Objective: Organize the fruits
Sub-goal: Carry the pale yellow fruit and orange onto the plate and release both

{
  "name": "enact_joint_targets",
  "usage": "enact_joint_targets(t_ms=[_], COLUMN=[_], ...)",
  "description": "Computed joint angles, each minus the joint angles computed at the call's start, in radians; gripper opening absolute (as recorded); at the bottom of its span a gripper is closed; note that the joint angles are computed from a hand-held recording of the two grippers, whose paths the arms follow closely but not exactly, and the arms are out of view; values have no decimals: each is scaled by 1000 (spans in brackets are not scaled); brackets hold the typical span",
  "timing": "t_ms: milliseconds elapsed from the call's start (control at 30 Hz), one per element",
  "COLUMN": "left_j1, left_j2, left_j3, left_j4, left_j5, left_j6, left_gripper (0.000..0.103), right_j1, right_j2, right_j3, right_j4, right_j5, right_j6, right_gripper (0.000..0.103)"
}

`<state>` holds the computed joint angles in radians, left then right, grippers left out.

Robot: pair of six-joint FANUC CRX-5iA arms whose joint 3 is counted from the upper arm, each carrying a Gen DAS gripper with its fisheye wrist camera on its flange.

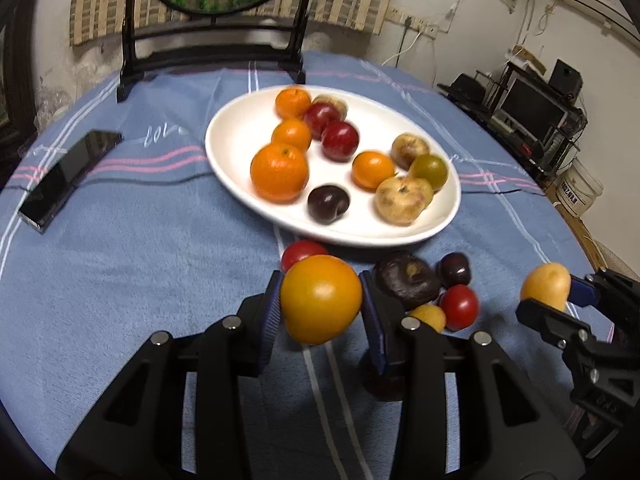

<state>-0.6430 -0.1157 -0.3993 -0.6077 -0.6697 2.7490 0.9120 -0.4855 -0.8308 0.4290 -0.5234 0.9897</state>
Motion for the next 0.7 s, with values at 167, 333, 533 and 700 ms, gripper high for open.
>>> enact_joint_targets(t_ms=[167,333,533,700], left_j1=[-23,-38,33,106], left_j2=[-13,-10,81,164], left_j3=[25,100,224,259], left_j4=[-1,-11,24,72], left_j5=[-13,-77,-115,-107], left_j6=[-25,-67,-109,-114], left_gripper=[38,38,38,39], right_j1=[-32,-67,-116,-155], right_j2=[6,41,136,287], right_j3=[29,87,194,281], right_j4=[-27,-58,-104,-161], right_j5=[14,59,143,189], right_j6=[41,107,155,178], right_gripper=[37,37,37,37])
